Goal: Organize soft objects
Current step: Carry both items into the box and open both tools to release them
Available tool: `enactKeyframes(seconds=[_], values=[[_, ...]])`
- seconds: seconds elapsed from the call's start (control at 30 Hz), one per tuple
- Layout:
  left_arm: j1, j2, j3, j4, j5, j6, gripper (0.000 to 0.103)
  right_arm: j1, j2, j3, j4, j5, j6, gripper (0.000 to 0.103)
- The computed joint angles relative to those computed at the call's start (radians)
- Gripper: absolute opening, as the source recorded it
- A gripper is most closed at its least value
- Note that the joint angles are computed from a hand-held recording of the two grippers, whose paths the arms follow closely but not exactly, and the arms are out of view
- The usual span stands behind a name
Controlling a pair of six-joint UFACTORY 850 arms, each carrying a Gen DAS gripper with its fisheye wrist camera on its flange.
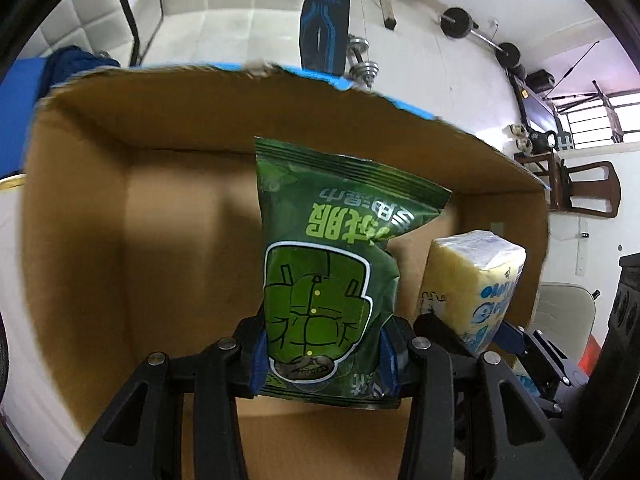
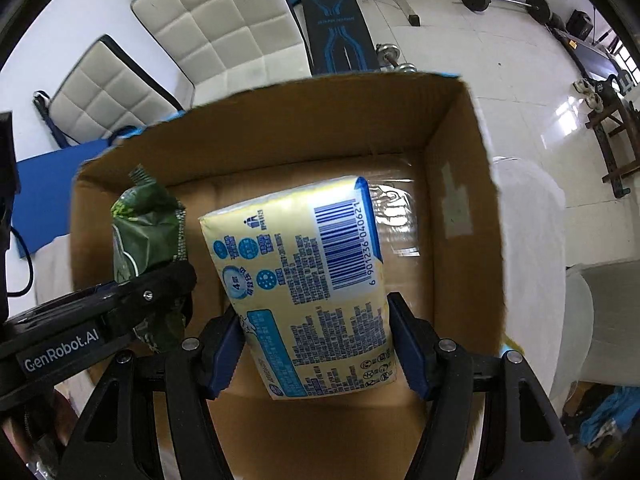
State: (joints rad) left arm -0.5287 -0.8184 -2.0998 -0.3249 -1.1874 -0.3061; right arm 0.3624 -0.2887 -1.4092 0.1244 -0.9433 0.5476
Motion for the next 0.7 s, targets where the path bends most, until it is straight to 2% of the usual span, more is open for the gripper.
enactKeyframes(seconds=[0.17, 0.4, 0.47, 0.57, 0.63, 0.7], values=[[0.004, -0.047, -0.043, -0.048, -0.042, 0.042, 0.042, -0.03, -0.044, -0.001, 0.052, 0.022, -0.053, 0.069], [0.007, -0.027, -0.007, -0.049, -0.072, -0.004, 0.046, -0.04, -0.051, 0.011, 0.027, 0.023, -0.052, 0.071], [0.001, 0.0, 0.023, -0.02, -0.061, -0.011, 0.053, -0.039, -0.042, 0.019, 0.01, 0.02, -0.05, 0.075], [-0.01, 0.044, 0.068, 0.033, -0.052, -0.016, 0.062, -0.038, -0.026, 0.031, -0.007, 0.007, -0.047, 0.075], [-0.014, 0.075, 0.1, 0.06, -0.044, -0.018, 0.073, -0.038, -0.012, 0.041, -0.026, -0.002, -0.043, 0.077], [-0.022, 0.129, 0.158, 0.096, -0.011, -0.023, 0.084, -0.019, -0.027, 0.001, -0.055, -0.032, -0.016, 0.084]])
